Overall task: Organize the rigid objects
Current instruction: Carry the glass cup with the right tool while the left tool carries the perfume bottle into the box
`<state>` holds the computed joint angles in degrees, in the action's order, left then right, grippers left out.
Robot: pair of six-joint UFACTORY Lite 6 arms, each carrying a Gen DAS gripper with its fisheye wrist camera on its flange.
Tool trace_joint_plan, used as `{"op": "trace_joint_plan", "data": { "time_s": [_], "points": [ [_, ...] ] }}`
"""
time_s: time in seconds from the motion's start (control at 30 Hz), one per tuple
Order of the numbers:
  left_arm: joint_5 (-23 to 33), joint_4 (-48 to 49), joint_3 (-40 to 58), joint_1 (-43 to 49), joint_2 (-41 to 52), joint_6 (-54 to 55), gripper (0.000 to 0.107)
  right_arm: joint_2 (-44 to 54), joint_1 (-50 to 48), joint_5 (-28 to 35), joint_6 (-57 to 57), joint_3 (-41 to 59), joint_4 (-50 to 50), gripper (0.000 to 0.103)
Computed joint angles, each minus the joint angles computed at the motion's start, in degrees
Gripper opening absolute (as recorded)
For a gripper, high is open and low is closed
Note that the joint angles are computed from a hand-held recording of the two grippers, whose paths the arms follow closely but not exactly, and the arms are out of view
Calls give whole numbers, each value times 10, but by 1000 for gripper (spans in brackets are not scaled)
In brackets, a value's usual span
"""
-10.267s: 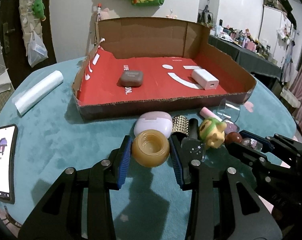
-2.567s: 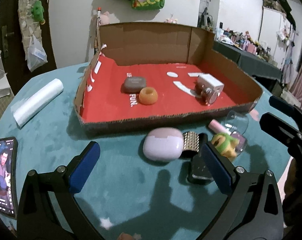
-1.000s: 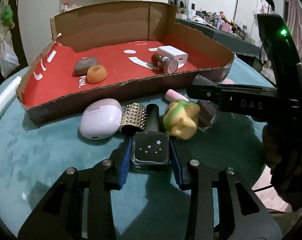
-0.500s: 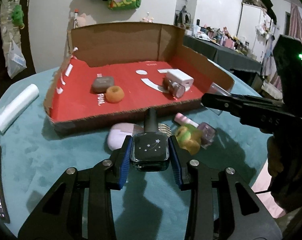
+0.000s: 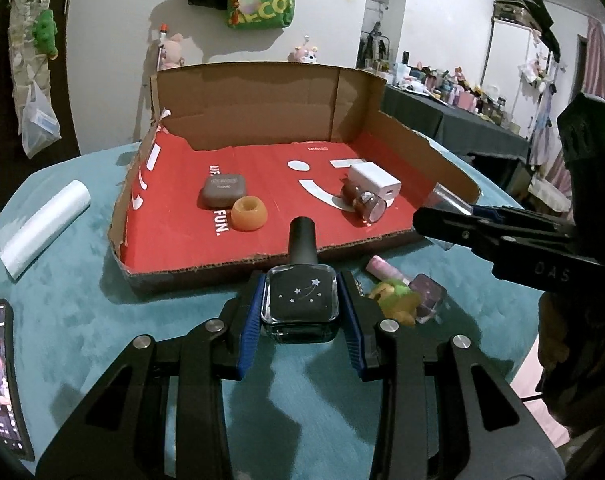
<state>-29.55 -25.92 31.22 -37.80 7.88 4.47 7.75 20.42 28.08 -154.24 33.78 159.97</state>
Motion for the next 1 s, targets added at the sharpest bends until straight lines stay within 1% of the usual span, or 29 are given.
{"op": "trace_joint_plan", "data": {
  "time_s": [0.17, 0.33, 0.47, 0.53, 0.7, 0.83, 1.0],
  "points": [
    [33, 30, 29, 26, 3, -10, 34, 3, -4, -21, 24, 28, -28, 48],
    [82, 91, 81, 63, 25, -44, 34, 23, -11, -52, 74, 76, -87, 48],
    [116, 155, 132, 92, 62, -88, 34, 50, -14, -72, 112, 123, -129, 48],
    [132, 200, 158, 105, 84, -122, 34, 75, -13, -85, 134, 154, -152, 48],
    [157, 340, 215, 131, 138, -241, 34, 160, -20, -112, 256, 242, -275, 48],
    [171, 457, 255, 146, 176, -347, 34, 204, -24, -124, 341, 289, -359, 48],
    [190, 528, 289, 149, 208, -411, 34, 230, -29, -120, 434, 319, -453, 48]
  ]
}}
